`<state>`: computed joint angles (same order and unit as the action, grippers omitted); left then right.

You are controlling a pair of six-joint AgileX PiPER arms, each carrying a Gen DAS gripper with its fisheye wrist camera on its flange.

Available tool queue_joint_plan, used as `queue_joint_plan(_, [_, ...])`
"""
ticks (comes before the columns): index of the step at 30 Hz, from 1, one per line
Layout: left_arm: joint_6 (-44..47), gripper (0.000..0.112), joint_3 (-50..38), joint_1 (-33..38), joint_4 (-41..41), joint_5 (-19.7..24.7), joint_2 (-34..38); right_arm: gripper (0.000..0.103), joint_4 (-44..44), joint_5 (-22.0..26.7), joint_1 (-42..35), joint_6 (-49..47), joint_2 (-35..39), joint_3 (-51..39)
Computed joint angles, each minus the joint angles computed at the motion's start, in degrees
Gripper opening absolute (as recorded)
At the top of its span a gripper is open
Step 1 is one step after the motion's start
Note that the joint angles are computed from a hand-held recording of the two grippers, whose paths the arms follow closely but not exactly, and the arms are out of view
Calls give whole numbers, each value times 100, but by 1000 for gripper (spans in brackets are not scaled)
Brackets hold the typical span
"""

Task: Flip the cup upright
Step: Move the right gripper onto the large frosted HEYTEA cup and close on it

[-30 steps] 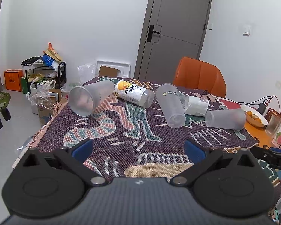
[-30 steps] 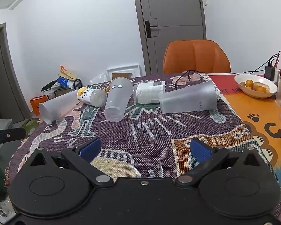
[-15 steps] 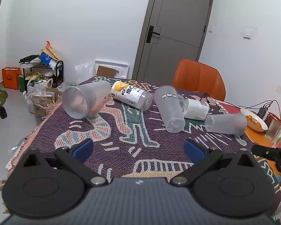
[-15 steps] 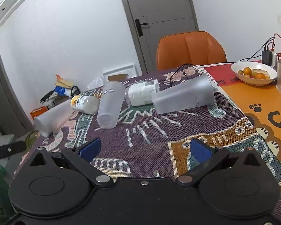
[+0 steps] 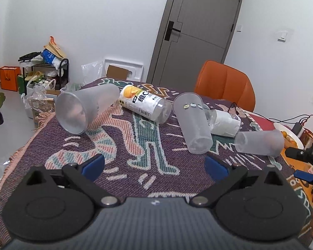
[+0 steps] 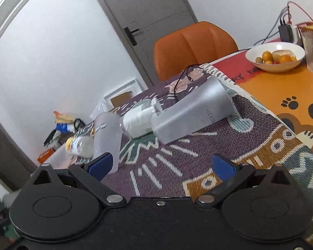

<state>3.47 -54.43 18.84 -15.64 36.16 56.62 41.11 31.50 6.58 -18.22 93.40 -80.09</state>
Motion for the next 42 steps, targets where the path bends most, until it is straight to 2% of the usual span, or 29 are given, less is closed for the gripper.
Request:
queue_joint_plan(11, [-650, 102, -791, -590, 565, -319, 1142, 103, -257, 48, -78, 1242, 1175, -1246])
queue_joint_plan(16, [-887, 102, -1213, -864, 836, -319, 1605, 103, -477, 131, -125, 1904, 1624, -1773])
queue_joint_plan(25, [-1194, 102, -1869, -1151, 1157, -170, 2330, 103, -1001, 578, -192, 3488, 2638, -3094])
queue_joint_plan(33, [-1225, 102, -2248, -1126, 1187, -57, 2688, 103, -1773, 981, -99, 5143, 3506, -4417])
queue_joint_plan(42, [-956, 102, -2388, -875, 880, 13, 2801, 103, -2739, 985, 115, 6362, 3889, -5026])
